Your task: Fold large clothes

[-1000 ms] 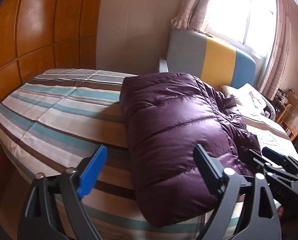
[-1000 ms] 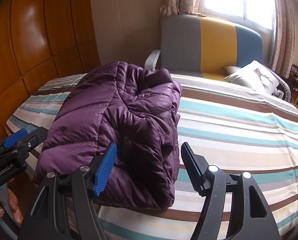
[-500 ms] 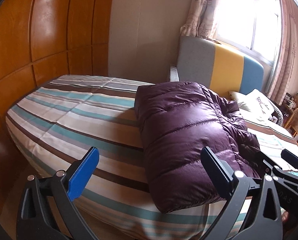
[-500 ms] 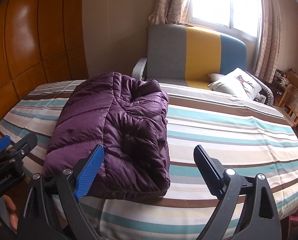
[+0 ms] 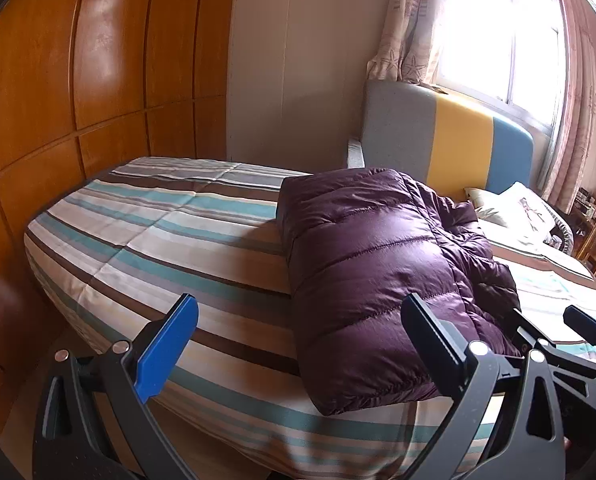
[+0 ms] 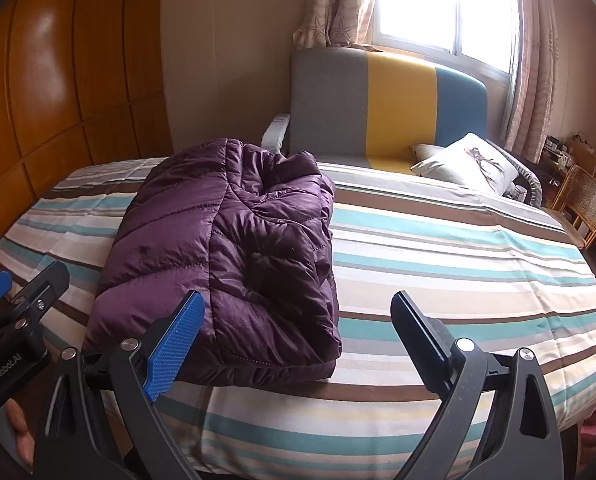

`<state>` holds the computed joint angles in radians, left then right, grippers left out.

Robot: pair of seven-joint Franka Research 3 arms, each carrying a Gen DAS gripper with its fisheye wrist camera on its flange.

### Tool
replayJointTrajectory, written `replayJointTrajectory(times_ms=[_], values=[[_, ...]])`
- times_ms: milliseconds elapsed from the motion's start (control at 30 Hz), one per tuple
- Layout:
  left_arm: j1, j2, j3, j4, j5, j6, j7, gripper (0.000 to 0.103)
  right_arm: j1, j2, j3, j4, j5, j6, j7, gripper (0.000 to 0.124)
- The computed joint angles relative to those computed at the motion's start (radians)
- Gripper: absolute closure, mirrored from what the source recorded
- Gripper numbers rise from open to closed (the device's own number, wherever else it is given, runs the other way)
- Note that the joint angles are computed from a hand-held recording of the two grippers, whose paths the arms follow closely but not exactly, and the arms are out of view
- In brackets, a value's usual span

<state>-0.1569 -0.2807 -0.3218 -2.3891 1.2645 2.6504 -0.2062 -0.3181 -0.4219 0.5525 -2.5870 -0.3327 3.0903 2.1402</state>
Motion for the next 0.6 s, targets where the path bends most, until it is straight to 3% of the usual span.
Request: replayJointTrajectory(times_ms=[600], values=[[-0.002,0.012,0.003,-0.002,-0.058,-0.015,0.040,0.002,-0.022,0.000,0.027,-0.004,0.002,0.005,0.004,0.030]])
